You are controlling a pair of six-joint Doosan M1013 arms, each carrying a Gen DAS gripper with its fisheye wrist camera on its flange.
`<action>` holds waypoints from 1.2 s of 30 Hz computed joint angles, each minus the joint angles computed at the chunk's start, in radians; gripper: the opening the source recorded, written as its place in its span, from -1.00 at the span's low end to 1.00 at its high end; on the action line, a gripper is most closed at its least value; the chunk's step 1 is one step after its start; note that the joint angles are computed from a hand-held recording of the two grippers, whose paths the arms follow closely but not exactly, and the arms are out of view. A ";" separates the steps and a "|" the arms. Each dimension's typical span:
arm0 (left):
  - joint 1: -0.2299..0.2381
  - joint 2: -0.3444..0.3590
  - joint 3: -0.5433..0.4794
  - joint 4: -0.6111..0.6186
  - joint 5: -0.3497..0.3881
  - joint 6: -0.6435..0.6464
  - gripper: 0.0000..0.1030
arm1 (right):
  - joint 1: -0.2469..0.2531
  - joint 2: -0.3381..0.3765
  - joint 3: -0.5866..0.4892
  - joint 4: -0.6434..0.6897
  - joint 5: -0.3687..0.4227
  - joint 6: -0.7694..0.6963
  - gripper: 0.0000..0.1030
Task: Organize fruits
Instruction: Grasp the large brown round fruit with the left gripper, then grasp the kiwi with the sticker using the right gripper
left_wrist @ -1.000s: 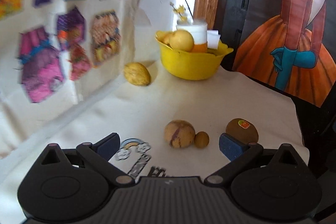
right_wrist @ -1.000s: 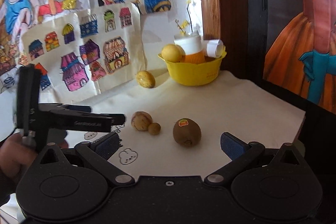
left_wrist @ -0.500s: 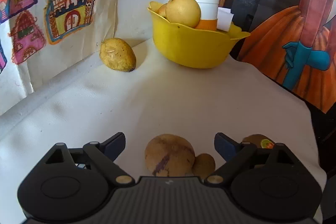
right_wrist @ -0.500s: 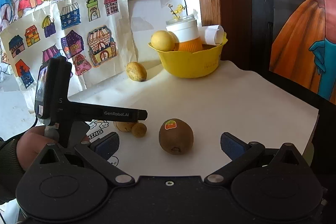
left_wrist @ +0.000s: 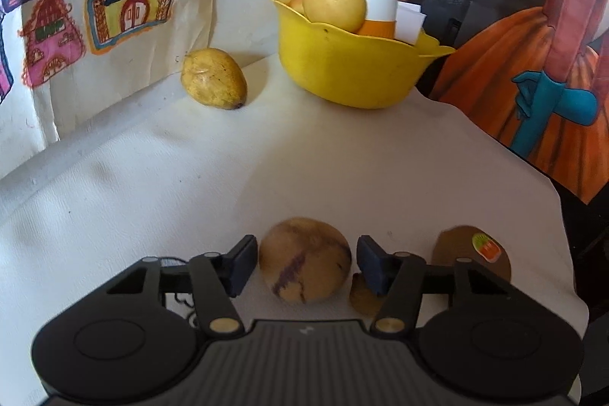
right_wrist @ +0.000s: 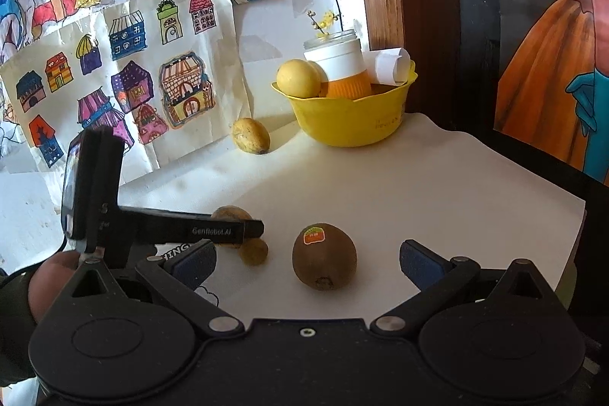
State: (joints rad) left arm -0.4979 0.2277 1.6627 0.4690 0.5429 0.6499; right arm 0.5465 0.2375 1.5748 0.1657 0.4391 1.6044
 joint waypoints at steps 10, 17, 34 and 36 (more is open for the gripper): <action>-0.005 -0.001 0.002 0.039 0.010 -0.018 0.04 | 0.002 0.006 0.001 0.018 0.002 -0.024 0.99; -0.007 -0.006 0.008 0.037 0.013 -0.017 0.03 | 0.004 0.033 -0.023 -0.002 0.040 -0.054 0.99; -0.007 -0.028 0.032 0.038 0.014 -0.021 0.03 | -0.035 0.144 -0.113 0.085 0.119 -0.197 0.71; -0.007 -0.028 0.033 0.037 0.011 -0.020 0.03 | -0.036 0.149 -0.118 0.090 0.125 -0.204 0.69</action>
State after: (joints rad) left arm -0.5047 0.1999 1.6955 0.5059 0.5543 0.6301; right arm 0.5104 0.3867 1.4564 0.2557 0.5645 1.4003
